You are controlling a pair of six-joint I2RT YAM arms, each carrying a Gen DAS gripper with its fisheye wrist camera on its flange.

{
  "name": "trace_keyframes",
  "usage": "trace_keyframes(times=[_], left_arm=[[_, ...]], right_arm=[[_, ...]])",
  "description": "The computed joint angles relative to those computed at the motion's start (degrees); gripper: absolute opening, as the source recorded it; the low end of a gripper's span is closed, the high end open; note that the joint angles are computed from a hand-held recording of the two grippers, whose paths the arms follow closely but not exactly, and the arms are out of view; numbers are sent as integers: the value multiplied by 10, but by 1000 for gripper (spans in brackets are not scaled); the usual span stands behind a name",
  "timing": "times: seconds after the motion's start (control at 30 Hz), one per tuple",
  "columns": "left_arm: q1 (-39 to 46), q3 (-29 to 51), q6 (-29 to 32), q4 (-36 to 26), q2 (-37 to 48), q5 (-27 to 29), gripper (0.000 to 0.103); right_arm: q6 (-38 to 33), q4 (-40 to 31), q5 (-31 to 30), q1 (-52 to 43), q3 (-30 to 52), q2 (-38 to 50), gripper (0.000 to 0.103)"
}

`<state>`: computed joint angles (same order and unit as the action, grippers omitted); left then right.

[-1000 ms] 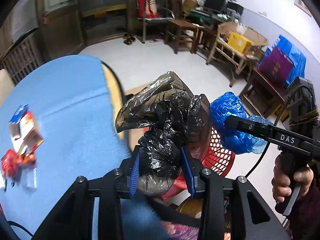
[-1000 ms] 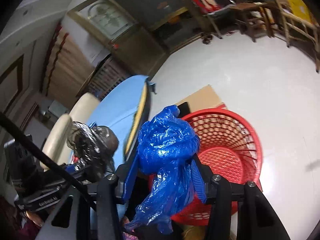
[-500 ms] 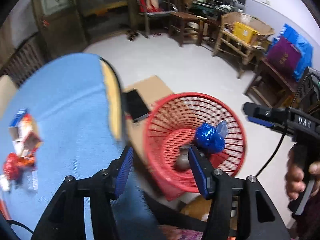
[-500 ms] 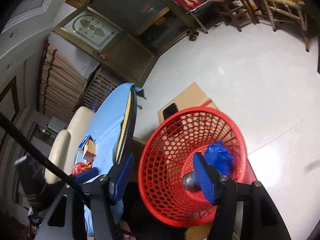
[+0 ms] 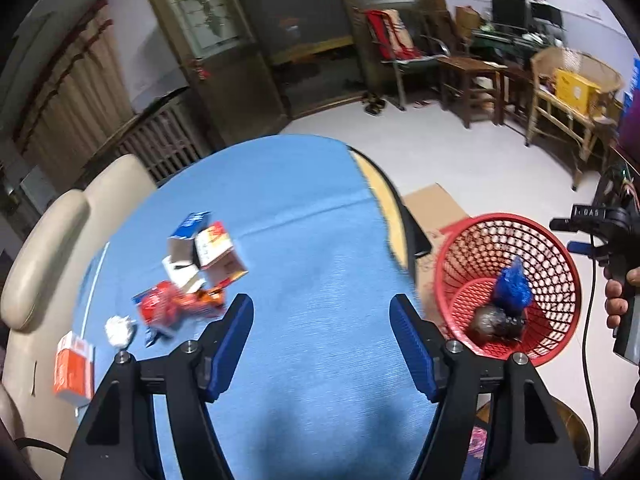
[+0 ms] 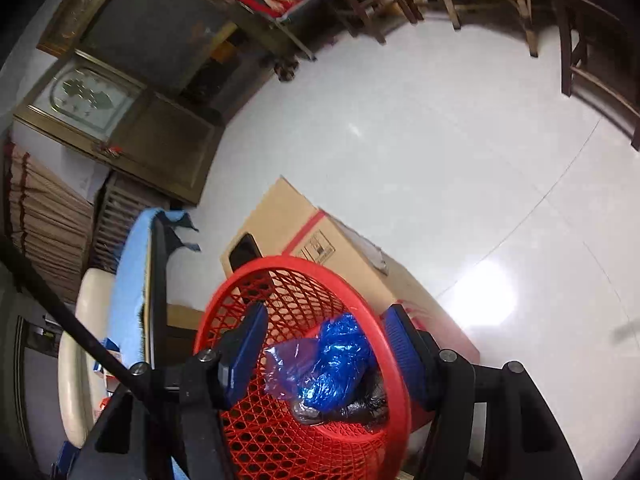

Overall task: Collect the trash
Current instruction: 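Move both tools back over the table toward the remaining trash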

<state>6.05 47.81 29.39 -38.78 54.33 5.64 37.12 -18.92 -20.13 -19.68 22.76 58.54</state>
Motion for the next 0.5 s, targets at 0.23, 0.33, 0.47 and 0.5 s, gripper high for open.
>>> trace_keyframes(times=[0.23, 0.33, 0.47, 0.5], left_arm=[[77, 13, 13, 1, -4, 32, 71], [116, 22, 24, -5, 5, 59, 71], [166, 33, 40, -5, 31, 88, 71], [183, 37, 44, -8, 40, 98, 71]], right_arm=[[29, 25, 49, 93, 7, 35, 66], [46, 20, 69, 144, 3, 26, 66], [72, 16, 100, 203, 0, 18, 66], [75, 6, 109, 206, 2, 10, 66]])
